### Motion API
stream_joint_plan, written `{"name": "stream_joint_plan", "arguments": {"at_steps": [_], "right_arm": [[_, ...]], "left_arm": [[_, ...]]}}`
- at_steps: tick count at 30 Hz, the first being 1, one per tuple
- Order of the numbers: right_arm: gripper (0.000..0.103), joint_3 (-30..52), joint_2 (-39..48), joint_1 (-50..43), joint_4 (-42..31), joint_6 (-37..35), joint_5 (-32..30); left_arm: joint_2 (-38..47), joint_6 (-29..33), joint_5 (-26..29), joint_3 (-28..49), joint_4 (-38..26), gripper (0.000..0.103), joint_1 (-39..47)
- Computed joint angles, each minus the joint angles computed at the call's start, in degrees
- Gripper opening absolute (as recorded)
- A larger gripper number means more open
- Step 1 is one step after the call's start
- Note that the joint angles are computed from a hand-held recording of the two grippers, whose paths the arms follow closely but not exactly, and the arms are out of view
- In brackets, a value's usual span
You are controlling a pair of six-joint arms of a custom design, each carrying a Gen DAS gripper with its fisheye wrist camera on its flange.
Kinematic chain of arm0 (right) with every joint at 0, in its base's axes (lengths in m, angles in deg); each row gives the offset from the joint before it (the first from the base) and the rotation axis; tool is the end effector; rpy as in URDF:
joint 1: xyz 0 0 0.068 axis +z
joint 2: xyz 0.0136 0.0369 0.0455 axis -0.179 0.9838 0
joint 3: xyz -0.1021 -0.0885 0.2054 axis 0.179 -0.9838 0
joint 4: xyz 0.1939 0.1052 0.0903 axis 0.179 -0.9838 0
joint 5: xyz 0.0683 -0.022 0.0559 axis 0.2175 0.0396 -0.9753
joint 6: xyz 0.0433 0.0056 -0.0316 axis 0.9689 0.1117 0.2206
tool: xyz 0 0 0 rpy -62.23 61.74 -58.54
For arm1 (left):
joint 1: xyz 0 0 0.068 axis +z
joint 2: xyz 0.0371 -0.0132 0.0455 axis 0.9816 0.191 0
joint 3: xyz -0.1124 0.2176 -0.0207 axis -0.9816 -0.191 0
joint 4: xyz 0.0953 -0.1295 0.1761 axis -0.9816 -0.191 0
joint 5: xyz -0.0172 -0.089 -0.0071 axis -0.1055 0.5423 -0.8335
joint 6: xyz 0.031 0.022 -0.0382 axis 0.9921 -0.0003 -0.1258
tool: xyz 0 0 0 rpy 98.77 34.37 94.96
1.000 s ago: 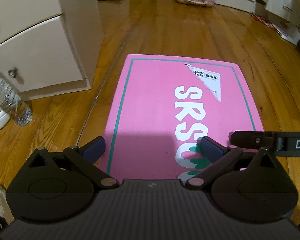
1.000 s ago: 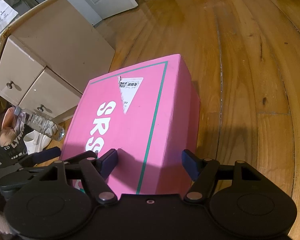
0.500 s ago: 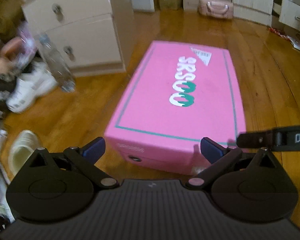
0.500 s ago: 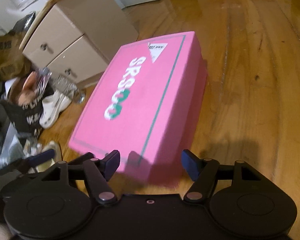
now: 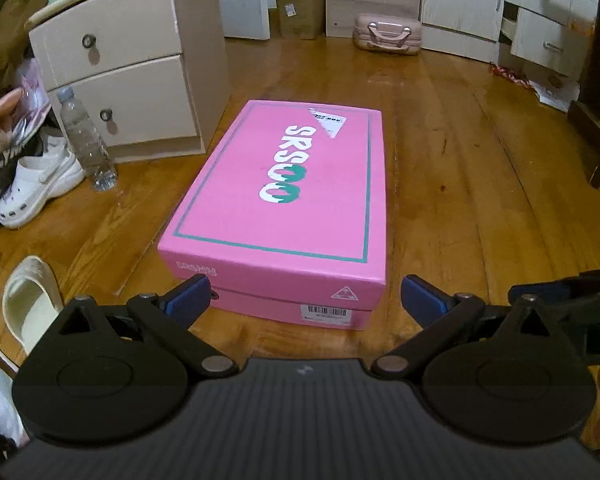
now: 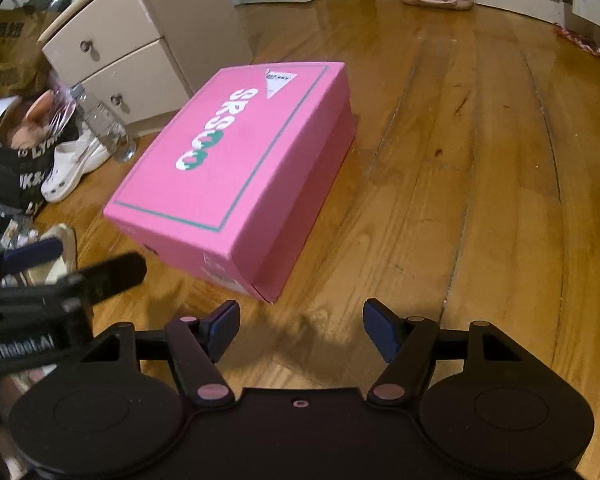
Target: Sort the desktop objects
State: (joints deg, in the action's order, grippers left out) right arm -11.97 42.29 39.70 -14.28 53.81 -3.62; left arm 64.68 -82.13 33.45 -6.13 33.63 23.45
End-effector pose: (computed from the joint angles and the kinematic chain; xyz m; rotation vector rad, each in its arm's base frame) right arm 0.2118 0.2526 0.1357 -0.5121 2.5796 0.5069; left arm 0.1039 -0.1080 0.1436 -0.2407 2.3199 0.1623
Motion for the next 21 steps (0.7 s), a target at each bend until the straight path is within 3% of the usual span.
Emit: {"name": "stream_joint_plan", "arguments": {"at_steps": [6, 11, 21], "right_arm": [[0.075, -1.21, 0.09, 0.03, 1.26, -3.95, -0.07], [0.075, -1.12, 1.44, 1.11, 1.65, -6.41, 1.01], [0.076, -1.65, 3.09, 1.69, 4.1, -8.13, 2.76]], "left_arm": [[-0.59, 2.98, 2.73, -2.96, 4.83, 0.103, 2.72], [1.19, 1.34, 5.23, -3.39, 5.72, 0.103, 4.44], [10.02, 1.36, 2.58, 0.97, 5.71, 0.103, 2.1]]}}
